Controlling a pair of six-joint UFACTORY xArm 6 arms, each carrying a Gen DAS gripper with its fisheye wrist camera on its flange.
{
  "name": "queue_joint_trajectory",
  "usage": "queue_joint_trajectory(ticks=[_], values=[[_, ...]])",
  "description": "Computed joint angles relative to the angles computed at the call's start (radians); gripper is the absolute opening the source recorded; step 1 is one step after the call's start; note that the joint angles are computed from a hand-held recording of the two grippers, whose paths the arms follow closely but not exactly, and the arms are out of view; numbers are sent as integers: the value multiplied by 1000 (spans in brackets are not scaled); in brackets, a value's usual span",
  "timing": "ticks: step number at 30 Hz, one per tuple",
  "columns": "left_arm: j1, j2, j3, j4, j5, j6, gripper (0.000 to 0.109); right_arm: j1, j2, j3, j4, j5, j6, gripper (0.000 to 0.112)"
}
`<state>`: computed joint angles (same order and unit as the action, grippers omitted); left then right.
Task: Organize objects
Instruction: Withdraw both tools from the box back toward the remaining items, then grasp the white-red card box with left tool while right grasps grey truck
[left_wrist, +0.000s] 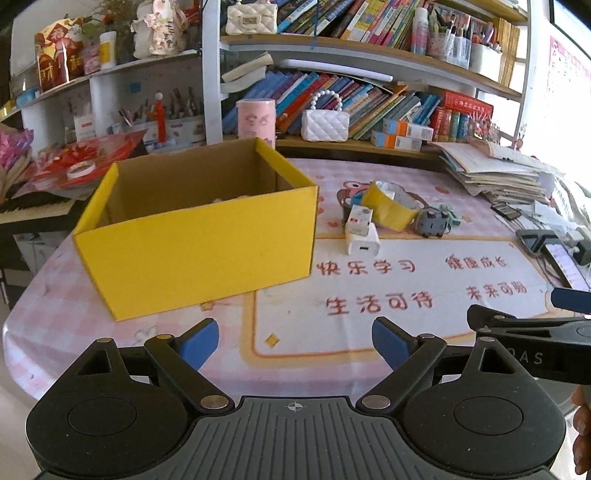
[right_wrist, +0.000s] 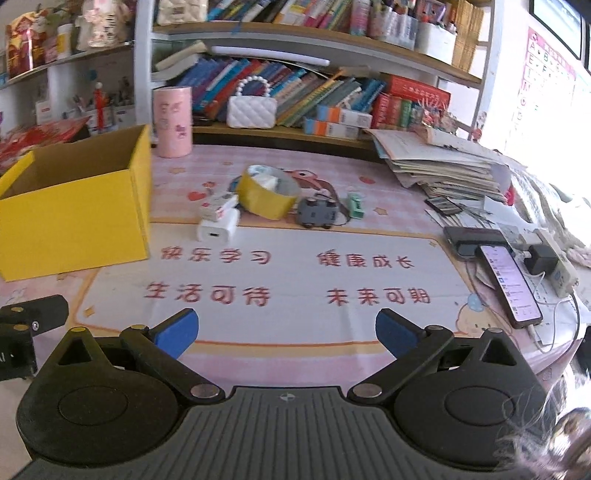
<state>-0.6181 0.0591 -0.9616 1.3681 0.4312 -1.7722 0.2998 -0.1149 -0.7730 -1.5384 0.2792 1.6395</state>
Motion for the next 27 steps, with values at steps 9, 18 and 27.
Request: queue_joint_trajectory(ticks=[9,18,27], values=[[3,144,-162,-88,-25,79,92,-103,92,-97,8,-79,-90,103],[-14,318,-377,-194,-6,184,91,-222,221,-228,80,-190,-225,100],[-40,494,-626,-292,96,296,82,-313,351,-319,401,-326,-576,79]])
